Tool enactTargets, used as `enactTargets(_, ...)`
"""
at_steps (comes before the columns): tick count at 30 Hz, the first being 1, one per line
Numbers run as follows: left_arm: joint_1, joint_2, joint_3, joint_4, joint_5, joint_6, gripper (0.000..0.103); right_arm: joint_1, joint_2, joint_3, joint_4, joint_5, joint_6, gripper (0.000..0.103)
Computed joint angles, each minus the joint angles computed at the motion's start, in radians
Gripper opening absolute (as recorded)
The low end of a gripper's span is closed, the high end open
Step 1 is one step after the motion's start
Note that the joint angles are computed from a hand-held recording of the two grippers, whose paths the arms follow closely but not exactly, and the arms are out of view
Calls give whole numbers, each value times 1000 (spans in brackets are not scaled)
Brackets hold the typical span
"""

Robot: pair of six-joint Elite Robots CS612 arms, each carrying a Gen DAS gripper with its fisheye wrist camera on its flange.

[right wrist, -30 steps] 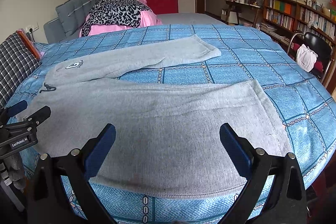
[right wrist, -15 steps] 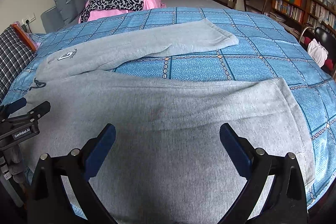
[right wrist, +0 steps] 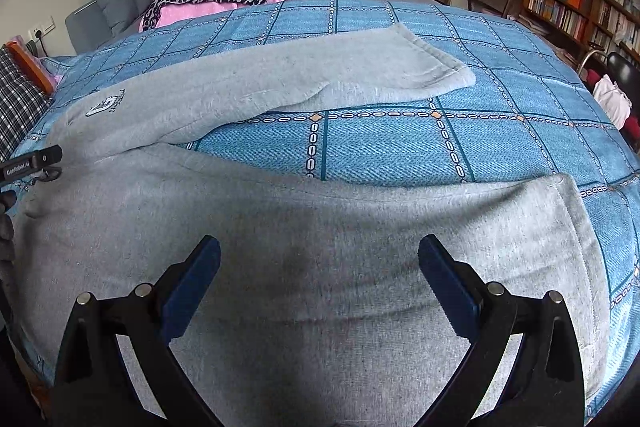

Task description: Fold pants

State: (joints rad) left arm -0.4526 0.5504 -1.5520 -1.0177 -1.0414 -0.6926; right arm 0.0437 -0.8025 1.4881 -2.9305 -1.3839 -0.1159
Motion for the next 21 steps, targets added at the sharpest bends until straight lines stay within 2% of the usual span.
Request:
enactTargets(5,58,-23,51,-16,-13,-8,98,10,17,-29,27,4,-9,100)
enactTargets(8,105,-35,93,-63,-102,17,98,13,29,-46,39,17,5,100)
enactTargets(11,145,-49,135,-96,-155,-20,98,11,36,-61,58,44,14,100)
enactTargets(14,165,-57,166,-139,-132,-20,98,13,43,-72,56,51,13,100)
enactTargets(16,182,-62,187,-181,-162,7,98,15,47,-77,59,53,12,100)
enactTargets(21,213,-67,230,-253,-210,8,98,19,62,-101,75,63,15,100)
